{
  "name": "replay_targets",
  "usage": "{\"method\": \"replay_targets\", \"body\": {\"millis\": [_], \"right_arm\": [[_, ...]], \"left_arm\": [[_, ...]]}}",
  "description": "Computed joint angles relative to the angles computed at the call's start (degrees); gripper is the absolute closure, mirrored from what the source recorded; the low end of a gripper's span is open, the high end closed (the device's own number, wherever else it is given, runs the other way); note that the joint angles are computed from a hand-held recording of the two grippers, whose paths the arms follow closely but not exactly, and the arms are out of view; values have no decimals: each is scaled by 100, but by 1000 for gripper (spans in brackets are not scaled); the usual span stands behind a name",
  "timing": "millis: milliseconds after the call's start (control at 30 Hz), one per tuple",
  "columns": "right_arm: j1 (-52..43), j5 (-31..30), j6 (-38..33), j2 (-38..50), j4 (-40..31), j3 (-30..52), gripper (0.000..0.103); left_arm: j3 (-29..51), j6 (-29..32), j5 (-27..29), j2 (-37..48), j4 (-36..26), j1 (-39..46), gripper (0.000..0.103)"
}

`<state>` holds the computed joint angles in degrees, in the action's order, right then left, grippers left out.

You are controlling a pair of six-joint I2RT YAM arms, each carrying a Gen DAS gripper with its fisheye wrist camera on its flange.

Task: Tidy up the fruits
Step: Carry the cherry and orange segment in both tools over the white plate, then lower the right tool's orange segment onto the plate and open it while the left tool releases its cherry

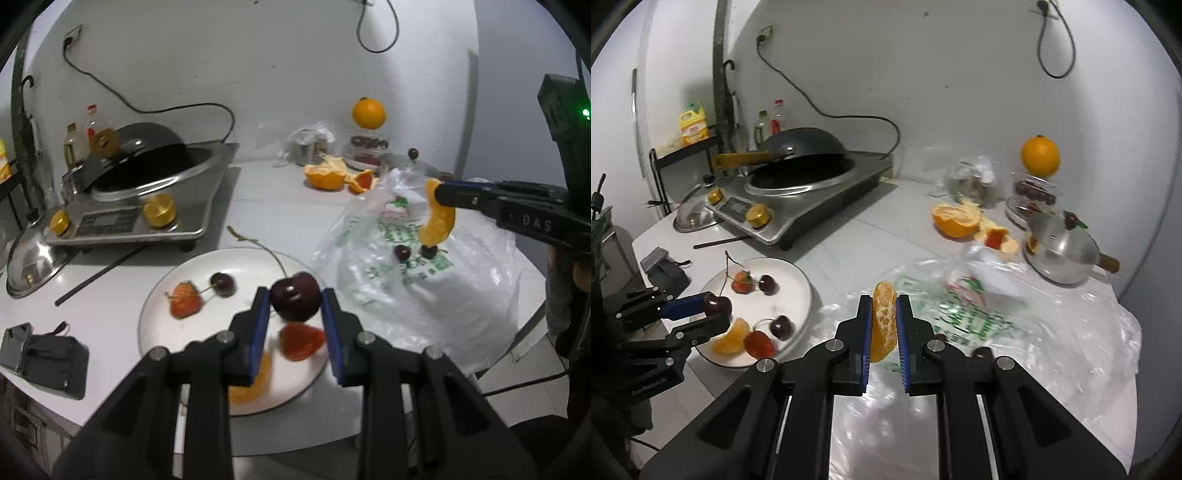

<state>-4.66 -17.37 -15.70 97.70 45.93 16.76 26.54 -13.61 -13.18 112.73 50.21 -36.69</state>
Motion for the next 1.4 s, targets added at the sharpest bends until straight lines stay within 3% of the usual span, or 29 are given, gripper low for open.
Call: {"method": "replay_targets", "body": {"millis": [433,867,1400], "right_arm": [[1033,471,269,492,-63,510,90],[1861,642,429,1223,-124,1176,90],[2634,636,698,2269,-496,2261,90]], "left_arm": [[-231,123,516,500,592,984,74],[-89,377,911,954,739,1804,74],[178,589,1514,1330,738,2157,74]]}}
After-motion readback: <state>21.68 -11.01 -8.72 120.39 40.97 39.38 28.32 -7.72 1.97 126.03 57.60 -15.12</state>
